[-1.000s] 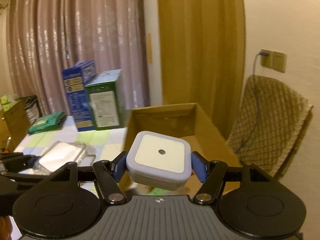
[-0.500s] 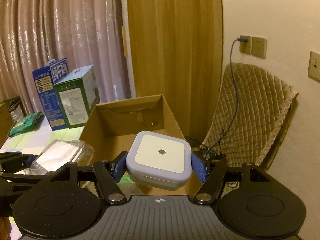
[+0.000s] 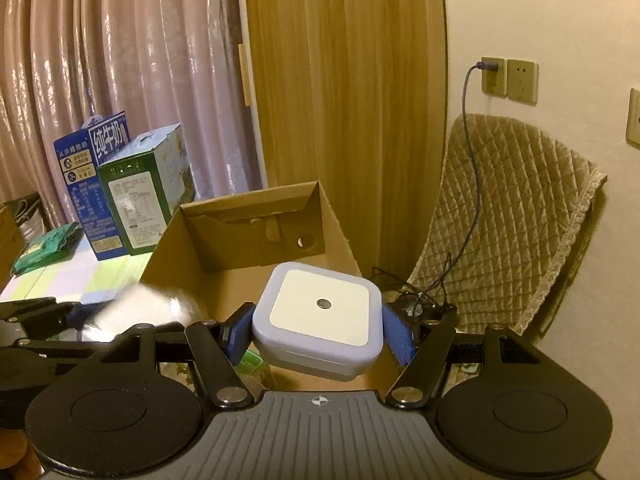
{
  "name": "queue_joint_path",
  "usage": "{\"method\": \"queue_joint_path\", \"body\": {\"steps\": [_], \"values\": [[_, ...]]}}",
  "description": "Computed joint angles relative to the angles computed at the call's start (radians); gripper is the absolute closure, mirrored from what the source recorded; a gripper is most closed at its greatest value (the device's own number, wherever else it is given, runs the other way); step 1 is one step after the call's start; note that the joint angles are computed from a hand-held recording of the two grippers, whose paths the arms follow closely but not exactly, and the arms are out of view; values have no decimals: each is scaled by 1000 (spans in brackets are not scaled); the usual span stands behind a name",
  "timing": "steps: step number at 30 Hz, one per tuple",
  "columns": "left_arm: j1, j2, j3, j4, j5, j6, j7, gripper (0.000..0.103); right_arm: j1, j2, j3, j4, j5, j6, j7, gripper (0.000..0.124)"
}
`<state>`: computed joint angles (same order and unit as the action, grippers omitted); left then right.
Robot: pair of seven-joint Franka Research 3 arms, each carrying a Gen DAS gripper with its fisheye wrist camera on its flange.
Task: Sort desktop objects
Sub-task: 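Lift and carry the night light and blister pack over the cardboard box, then open both grippers to drop the blister pack and night light into the box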
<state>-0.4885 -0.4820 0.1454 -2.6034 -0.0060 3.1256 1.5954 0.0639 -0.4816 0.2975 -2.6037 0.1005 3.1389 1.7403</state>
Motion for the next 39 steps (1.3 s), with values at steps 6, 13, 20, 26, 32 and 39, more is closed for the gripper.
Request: {"method": "queue_joint_path", "body": {"steps": [6,13,20,26,32,39], "values": [[13,-6,2,4,-12,-25,8,41,26,4,-28,-3,12,-3,-9,59],[32,-20,3,-2,-34,-35,6,41,48,1,-50,-3,25,-15,-21,59],[41,-30,10,-7,-47,-42,3,41,60,13,-48,12,30,-22,-23,59],[33,-35,17,-9,-58,-46,14,41,150,38,-120,29,74,-19,-47,59],[45,-42,13,-14,-61,-54,16,41,188,34,-151,27,144,15,-69,39],[42,-59,17,-22,-70,-62,26,41,148,-12,-126,3,141,-18,-68,39]]}}
